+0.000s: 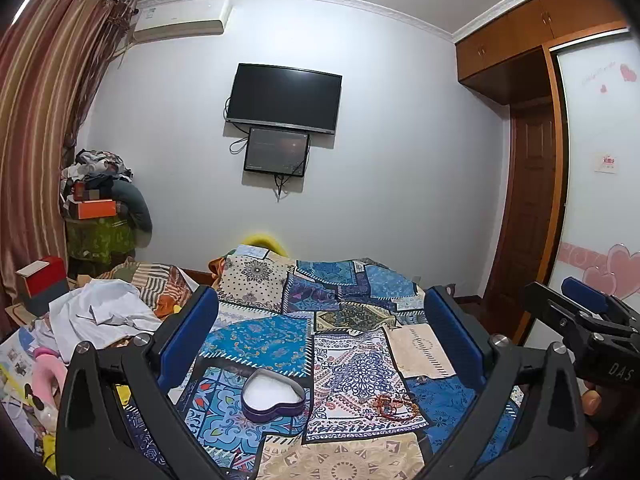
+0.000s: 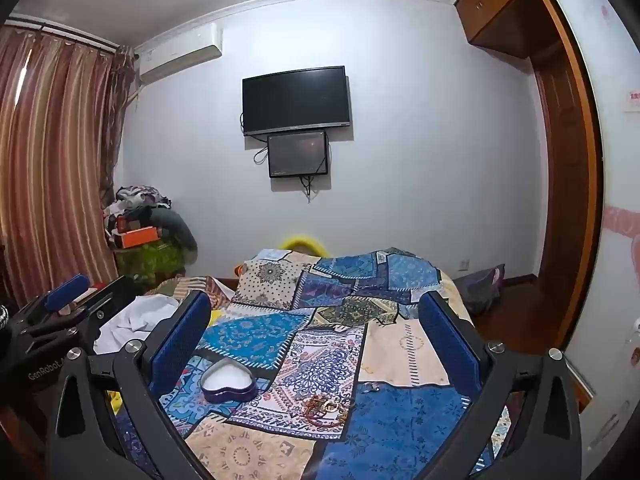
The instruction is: Organize jewelry
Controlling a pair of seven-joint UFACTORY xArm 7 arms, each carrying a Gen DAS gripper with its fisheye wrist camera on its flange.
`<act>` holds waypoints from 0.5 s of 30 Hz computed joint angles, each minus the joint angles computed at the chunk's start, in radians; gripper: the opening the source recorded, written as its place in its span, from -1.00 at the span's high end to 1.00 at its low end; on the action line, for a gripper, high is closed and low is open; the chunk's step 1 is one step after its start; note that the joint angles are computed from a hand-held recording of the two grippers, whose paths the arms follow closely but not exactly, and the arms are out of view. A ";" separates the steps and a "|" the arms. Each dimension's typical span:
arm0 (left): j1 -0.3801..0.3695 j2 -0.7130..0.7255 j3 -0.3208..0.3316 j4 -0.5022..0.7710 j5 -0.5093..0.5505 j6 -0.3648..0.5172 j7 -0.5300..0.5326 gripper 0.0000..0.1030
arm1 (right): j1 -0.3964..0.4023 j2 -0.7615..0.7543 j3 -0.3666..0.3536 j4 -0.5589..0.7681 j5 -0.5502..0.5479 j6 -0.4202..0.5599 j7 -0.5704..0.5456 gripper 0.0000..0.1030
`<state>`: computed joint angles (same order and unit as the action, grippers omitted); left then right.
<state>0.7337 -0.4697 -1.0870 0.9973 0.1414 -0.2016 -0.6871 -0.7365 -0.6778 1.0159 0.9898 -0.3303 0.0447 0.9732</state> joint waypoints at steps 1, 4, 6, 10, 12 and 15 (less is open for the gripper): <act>0.000 0.002 0.000 -0.001 0.000 -0.001 0.001 -1.00 | 0.001 0.003 0.000 0.002 0.001 0.002 -0.001 -1.00; 0.001 -0.002 0.000 -0.001 -0.001 0.002 0.001 -1.00 | 0.002 0.011 0.003 0.006 0.001 0.005 -0.002 -1.00; -0.001 -0.005 0.003 -0.003 -0.002 0.003 0.000 -1.00 | 0.003 0.009 0.005 0.004 0.001 0.002 0.000 -1.00; -0.004 -0.010 0.006 -0.004 -0.002 0.007 -0.004 -1.00 | 0.002 0.010 0.004 -0.005 0.002 -0.014 0.000 -1.00; -0.007 -0.013 0.011 -0.006 -0.001 0.008 -0.006 -1.00 | -0.001 0.008 0.006 -0.008 0.004 -0.019 0.000 -1.00; -0.009 -0.022 0.014 -0.011 -0.001 0.008 -0.010 -1.00 | 0.012 0.008 -0.005 -0.014 0.009 -0.023 -0.007 -1.00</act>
